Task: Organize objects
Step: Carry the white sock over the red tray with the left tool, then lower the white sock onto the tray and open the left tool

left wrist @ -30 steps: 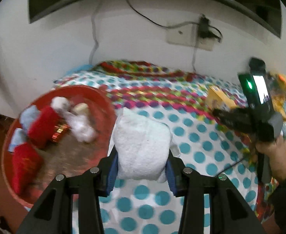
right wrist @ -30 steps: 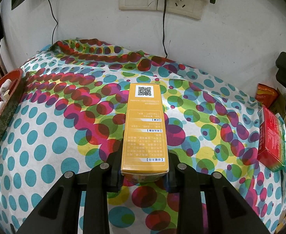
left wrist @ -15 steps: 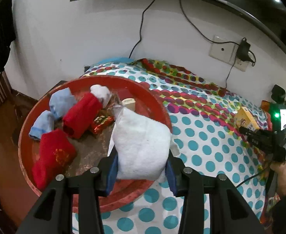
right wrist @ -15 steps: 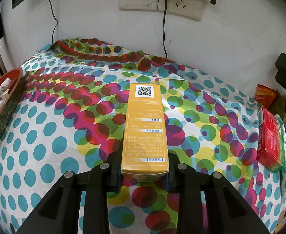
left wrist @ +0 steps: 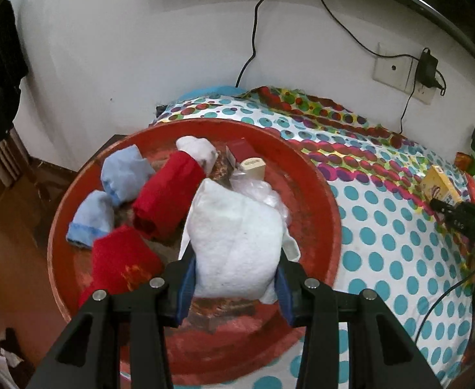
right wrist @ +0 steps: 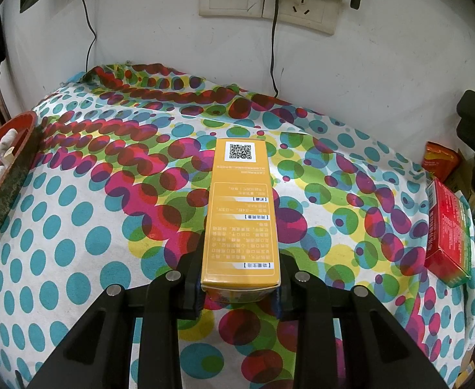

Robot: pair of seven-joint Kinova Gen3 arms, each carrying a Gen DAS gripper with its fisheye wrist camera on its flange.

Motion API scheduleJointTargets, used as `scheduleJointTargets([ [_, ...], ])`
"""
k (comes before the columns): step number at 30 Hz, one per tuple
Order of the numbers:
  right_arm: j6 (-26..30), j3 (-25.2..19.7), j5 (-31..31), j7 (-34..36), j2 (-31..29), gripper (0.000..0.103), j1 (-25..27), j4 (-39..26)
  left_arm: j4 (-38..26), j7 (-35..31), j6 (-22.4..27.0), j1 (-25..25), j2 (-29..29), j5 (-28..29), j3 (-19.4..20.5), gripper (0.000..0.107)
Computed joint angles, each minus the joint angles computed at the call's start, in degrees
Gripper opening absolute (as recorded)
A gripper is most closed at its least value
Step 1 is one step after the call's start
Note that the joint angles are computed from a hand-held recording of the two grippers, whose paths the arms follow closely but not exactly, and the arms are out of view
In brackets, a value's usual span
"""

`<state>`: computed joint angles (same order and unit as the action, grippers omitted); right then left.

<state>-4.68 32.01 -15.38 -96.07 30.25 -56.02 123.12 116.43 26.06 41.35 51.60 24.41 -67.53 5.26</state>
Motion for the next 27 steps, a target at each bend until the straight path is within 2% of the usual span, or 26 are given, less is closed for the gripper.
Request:
scheduleJointTargets([
  [4, 0.2, 0.8, -0.1, 0.1, 0.2, 0.029, -0.7, -0.1, 0.3, -3.2, -2.4, -2.4, -0.3, 1.5, -0.1, 0.043],
  [20, 0.0, 0.7, -0.2, 0.5, 0.3, 0.029, -0.5, -0.1, -0.7, -11.9, -7.6, -5.4, 0.4, 3.6, -3.9, 0.043],
  [27, 0.2, 0.6, 0.0, 0.3, 0.2, 0.029, -0.5, -0.2, -2.6, -15.7, -6.1, -4.7, 1.8, 5.5, -5.0, 0.045],
])
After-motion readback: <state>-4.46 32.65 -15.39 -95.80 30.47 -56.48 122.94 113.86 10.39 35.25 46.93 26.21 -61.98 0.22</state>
